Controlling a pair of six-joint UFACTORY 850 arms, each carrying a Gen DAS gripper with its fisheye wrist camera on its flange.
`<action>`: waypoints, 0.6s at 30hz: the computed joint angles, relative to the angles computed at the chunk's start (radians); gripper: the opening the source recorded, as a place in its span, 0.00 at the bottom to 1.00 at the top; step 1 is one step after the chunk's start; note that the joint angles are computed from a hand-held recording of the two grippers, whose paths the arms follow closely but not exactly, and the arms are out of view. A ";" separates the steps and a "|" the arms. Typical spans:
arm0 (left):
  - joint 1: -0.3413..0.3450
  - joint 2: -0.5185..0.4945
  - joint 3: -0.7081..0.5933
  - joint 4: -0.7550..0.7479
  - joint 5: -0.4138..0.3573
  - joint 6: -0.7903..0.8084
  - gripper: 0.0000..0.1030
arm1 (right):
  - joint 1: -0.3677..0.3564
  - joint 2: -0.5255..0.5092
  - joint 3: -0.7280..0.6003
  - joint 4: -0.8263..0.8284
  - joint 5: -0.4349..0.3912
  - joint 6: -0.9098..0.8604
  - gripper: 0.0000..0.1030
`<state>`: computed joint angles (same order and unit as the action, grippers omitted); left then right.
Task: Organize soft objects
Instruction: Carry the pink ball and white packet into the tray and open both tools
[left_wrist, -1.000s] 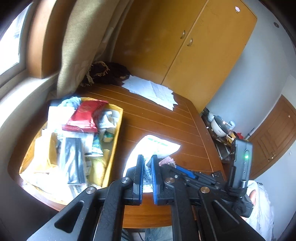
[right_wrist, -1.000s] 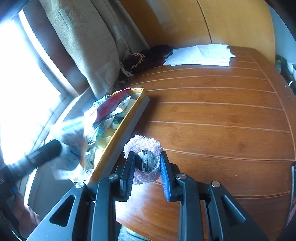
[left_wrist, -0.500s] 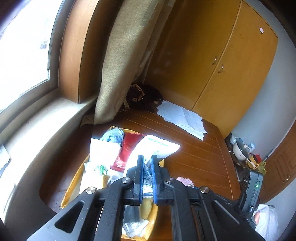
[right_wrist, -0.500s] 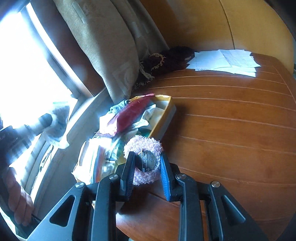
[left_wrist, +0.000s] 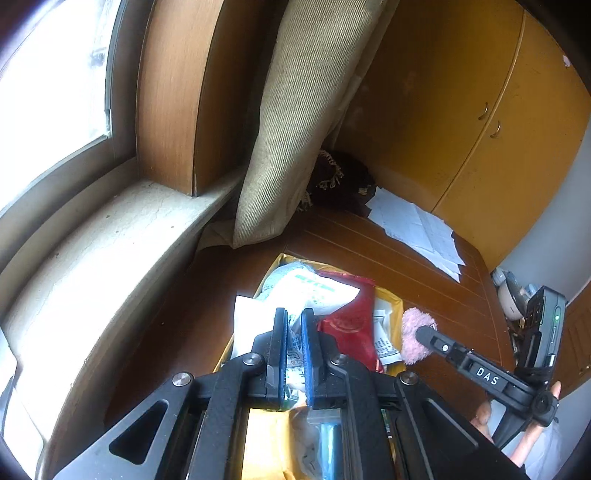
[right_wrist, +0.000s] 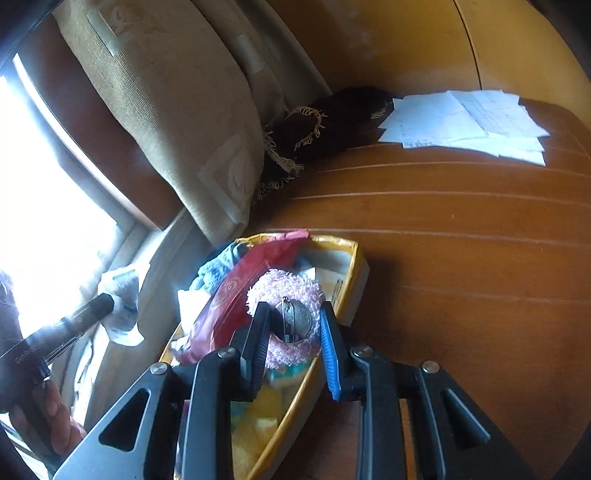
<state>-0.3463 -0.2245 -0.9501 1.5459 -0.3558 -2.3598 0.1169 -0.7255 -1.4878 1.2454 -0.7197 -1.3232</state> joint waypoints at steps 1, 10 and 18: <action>0.005 -0.009 -0.001 -0.005 0.006 0.012 0.05 | 0.006 -0.010 -0.014 -0.012 0.004 0.017 0.25; 0.013 -0.068 -0.013 -0.091 0.051 0.120 0.05 | 0.036 -0.050 -0.069 -0.035 0.057 0.067 0.25; -0.002 -0.089 -0.018 -0.079 0.018 0.129 0.15 | 0.049 -0.089 -0.108 -0.083 0.070 0.139 0.32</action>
